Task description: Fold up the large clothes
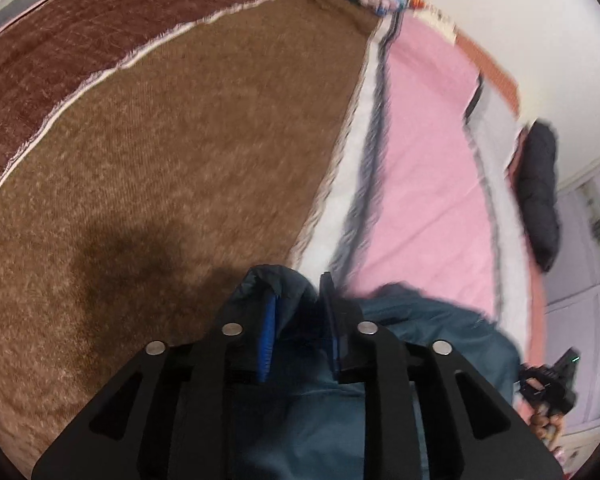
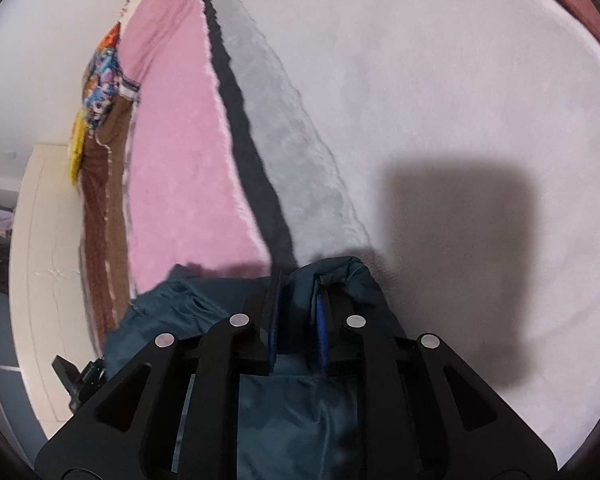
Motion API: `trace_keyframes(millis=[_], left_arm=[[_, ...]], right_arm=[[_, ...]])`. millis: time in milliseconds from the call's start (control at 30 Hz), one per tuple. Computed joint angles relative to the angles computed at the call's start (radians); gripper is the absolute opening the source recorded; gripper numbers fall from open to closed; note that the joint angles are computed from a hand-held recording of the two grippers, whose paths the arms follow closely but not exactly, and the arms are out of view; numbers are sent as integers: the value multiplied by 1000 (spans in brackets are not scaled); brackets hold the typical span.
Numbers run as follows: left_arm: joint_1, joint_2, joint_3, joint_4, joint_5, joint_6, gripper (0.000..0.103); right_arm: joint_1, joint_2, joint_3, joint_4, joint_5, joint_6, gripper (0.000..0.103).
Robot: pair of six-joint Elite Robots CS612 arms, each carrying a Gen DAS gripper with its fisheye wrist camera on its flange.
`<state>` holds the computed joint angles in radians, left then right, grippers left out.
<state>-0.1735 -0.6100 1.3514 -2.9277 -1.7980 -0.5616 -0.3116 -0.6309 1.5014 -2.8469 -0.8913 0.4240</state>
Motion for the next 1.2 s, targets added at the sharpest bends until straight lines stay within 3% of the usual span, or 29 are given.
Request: trace_keyframes(millis=[33,100,133,200,300,367,467,533,667,700,767,867,1000,1200], left_arm=[[4,-6,9,-24,-7,-12,31],[3,-32,42,-101,37,-36,48],[4,-41,56,-138,48,-38,48],[2,-60,74,-155,79,-28,48],[-11,-95,114,-172,85,29,48],[-23,-116,146,-177,61,96,48],[-51,-146,209,-208,27,208,48],[-64,-162,262,-243,-16,251,48],[-79,-182,346,-260,-34,289,48],[-86,-183,359,-244,-2,309,48],[-94,-172,352,-187,62,342,48],[-91,-129,299,-97,116,318,45],[-88,-94,259,-95,142,289,45],[-86,-96,251,-87,155,259,45]], right_arm=[[-10,-4,6,-10,40,22,23],[-29,-5,15,-35,127,86,40],[-33,-4,15,-50,147,111,44],[-40,-13,34,-156,118,189,52],[-47,-34,62,-220,90,232,52],[-31,-72,95,-237,51,122,52],[17,-131,164,-205,7,-131,51],[48,-156,213,-214,-44,-243,44],[96,-175,297,-220,-188,-401,42],[108,-168,296,-201,-238,-432,42],[117,-145,278,-165,-291,-429,42],[113,-97,220,-105,-268,-365,40],[124,-63,170,-84,-300,-322,40],[111,-81,189,-109,-266,-268,40]])
